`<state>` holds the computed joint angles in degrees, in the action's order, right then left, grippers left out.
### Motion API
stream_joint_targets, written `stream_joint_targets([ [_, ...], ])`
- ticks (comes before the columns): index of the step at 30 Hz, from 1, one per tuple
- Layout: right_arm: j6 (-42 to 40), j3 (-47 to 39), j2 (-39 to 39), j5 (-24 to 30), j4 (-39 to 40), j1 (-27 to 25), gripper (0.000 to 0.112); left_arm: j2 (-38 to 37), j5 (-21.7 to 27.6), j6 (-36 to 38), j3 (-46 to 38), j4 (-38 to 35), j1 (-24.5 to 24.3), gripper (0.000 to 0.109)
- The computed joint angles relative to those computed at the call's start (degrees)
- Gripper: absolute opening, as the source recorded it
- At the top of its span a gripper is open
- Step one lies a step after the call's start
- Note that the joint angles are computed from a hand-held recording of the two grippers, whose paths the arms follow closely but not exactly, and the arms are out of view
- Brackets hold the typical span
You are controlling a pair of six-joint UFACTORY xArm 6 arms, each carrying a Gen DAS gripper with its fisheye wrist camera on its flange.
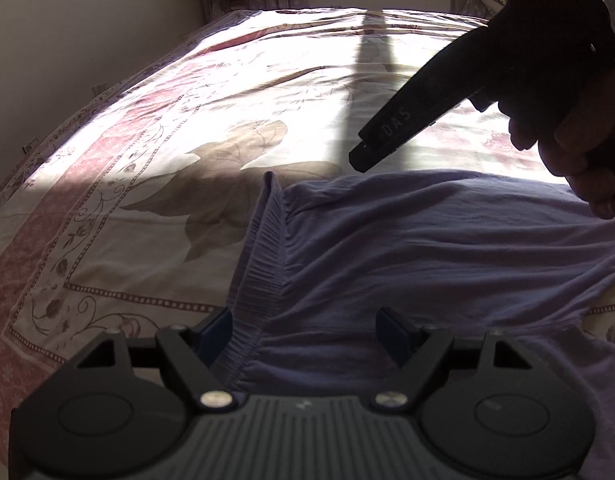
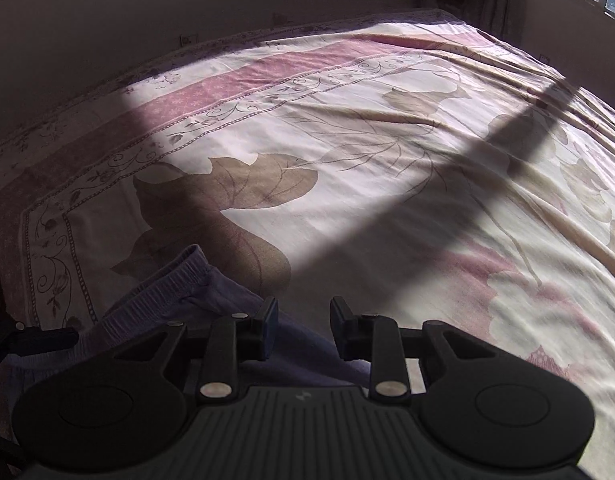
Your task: Fold clothes
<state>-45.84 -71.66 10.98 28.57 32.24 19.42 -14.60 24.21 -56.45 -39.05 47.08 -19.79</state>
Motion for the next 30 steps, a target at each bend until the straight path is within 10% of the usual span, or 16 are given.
stream_joint_targets([
  [8, 0.27, -4.28, 4.96, 2.16, -4.16, 2.81, 0.03, -2.25, -4.37, -0.68, 1.73, 2.4, 2.0, 0.065],
  [11, -4.84, -4.92, 5.56, 3.35, 0.72, 2.62, 0.004, -2.43, -7.22, 0.58, 2.29, 1.92, 3.0, 0.051],
  [15, -6.46, -6.36, 6.63, 3.0, 2.52, 2.69, 0.003, -0.75, -7.41, 6.77, 2.07, -4.49, 2.89, 0.038],
  [30, -3.1, -3.68, 3.59, 0.67, 0.95, -1.01, 0.03, 0.51, -2.42, 0.16, -0.48, 0.04, 2.4, 0.05],
])
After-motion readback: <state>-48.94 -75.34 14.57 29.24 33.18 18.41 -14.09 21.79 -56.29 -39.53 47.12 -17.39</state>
